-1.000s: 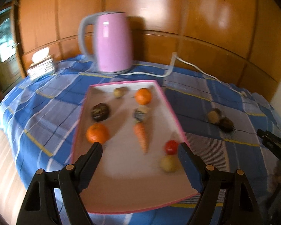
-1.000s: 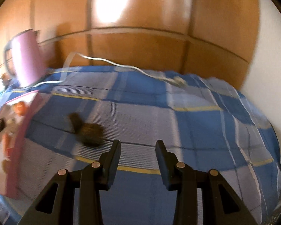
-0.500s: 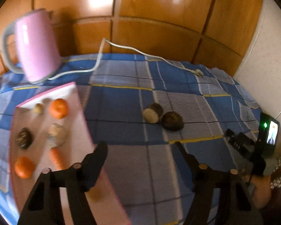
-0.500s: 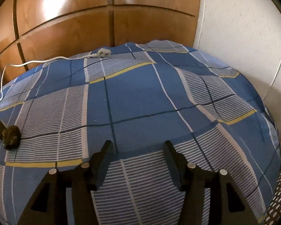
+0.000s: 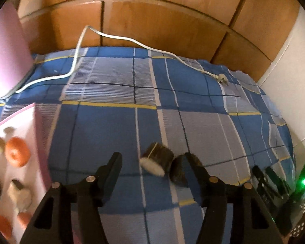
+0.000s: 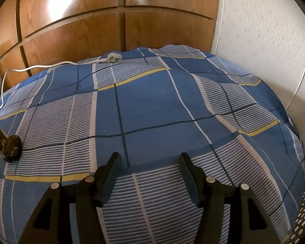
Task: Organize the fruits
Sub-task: 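Move the left tool to the brown log-shaped piece and grasp it, then carry the log-shaped piece over the tray with the left gripper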
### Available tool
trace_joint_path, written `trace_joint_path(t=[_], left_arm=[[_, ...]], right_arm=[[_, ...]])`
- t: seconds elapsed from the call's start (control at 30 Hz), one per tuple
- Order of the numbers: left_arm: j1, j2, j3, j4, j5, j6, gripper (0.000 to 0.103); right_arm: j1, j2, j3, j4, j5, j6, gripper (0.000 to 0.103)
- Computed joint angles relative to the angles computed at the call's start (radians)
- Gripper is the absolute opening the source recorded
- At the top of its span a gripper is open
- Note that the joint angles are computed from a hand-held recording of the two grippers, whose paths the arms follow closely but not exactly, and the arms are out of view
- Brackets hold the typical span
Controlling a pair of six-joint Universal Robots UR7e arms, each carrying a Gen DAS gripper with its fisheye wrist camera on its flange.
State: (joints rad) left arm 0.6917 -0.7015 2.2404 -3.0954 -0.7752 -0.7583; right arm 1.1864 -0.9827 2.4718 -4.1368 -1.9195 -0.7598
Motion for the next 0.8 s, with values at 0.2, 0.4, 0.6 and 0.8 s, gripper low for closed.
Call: trace_joint_path(t=[0.2, 0.4, 0.6, 0.8], left_arm=[[0.079, 0.044, -0.017, -0.127, -0.107, 0.055, 0.043], [0.037, 0.047, 0.016, -0.143, -0.077, 0.015, 0.042], [-0.055, 0.006, 0.079, -0.079, 0.002, -0.105, 0.043], [-0.158, -0.057, 0.166, -0.017, 0.082, -0.243, 0.043]], right_arm=[[0.002, 0.009, -0.006, -0.008, -0.003, -0.005, 0.061], [0.004, 0.020, -0.009, -0.025, -0.007, -0.014, 0.061], [0.003, 0.023, -0.009, -0.028, -0.006, -0.014, 0.061], [0.004, 0.023, -0.009, -0.029, -0.007, -0.014, 0.061]])
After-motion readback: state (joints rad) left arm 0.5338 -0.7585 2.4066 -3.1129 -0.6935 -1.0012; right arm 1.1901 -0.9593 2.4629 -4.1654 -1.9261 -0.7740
